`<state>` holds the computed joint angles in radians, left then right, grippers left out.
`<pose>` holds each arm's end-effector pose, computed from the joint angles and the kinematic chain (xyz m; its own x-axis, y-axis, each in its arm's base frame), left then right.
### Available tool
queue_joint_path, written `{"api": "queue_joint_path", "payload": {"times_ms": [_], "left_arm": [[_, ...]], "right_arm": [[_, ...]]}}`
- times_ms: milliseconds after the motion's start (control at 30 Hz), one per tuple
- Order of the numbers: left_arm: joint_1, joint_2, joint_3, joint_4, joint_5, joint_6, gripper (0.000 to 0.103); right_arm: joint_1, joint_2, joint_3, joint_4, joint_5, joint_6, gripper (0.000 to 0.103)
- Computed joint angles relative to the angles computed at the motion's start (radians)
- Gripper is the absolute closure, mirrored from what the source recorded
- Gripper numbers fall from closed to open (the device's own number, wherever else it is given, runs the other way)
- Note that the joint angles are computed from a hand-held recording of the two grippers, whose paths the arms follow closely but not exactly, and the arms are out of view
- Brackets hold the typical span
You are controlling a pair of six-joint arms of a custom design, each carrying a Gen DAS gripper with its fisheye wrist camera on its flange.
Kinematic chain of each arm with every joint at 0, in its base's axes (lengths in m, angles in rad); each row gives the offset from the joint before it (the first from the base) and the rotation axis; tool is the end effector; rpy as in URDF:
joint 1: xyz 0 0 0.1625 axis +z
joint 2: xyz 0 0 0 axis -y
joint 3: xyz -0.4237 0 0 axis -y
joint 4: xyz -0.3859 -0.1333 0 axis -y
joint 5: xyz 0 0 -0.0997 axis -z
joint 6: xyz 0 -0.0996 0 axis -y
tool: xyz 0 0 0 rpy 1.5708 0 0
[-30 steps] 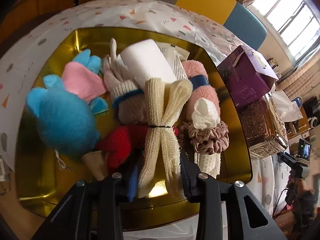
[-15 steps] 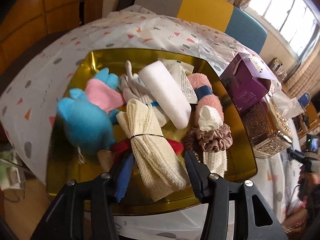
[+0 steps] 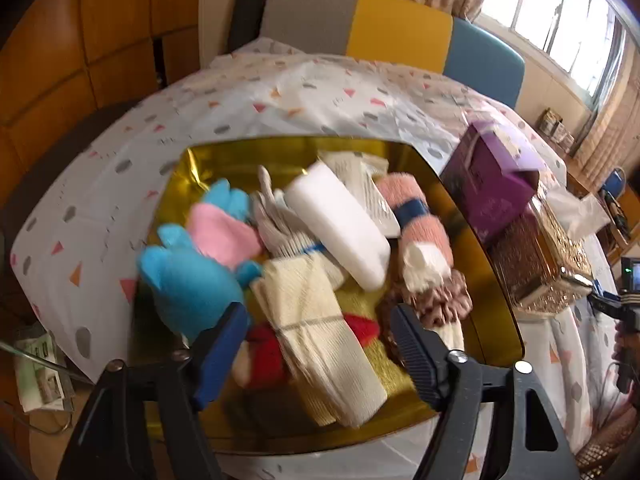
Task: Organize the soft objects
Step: 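Carry the beige towel roll into the gold tray and open the left gripper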
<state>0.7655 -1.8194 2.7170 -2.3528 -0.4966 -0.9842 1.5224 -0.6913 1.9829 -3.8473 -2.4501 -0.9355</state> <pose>-0.0127 -0.3186 0.2128 -0.7388 -0.3442 -0.5795 0.1824 0.7256 -0.6635 0.0303 -0.5429 0.1096 -0.3811 -0.0458 0.9234 -0.4718 0.8686 -0.1516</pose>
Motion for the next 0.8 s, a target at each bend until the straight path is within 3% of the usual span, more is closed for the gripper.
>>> {"api": "queue_joint_path", "payload": {"times_ms": [167,467,667,800], "left_arm": [[-0.005,-0.001,-0.003,0.018,0.029,-0.009,0.021],[-0.065,-0.057,-0.01,0.186,0.078,-0.117,0.02],[-0.086,-0.066,-0.007,0.203,0.079,-0.126,0.018],[-0.082,-0.042,0.002,0.136,0.072,-0.088,0.018]], "right_arm": [[0.017,0.009,-0.029,0.05,-0.046,0.057,0.054],[0.092,0.0,-0.126,0.411,-0.036,0.352,0.068],[0.128,0.044,-0.21,0.537,-0.066,0.412,0.074],[0.128,0.033,-0.187,0.547,-0.033,0.434,0.075]]}}
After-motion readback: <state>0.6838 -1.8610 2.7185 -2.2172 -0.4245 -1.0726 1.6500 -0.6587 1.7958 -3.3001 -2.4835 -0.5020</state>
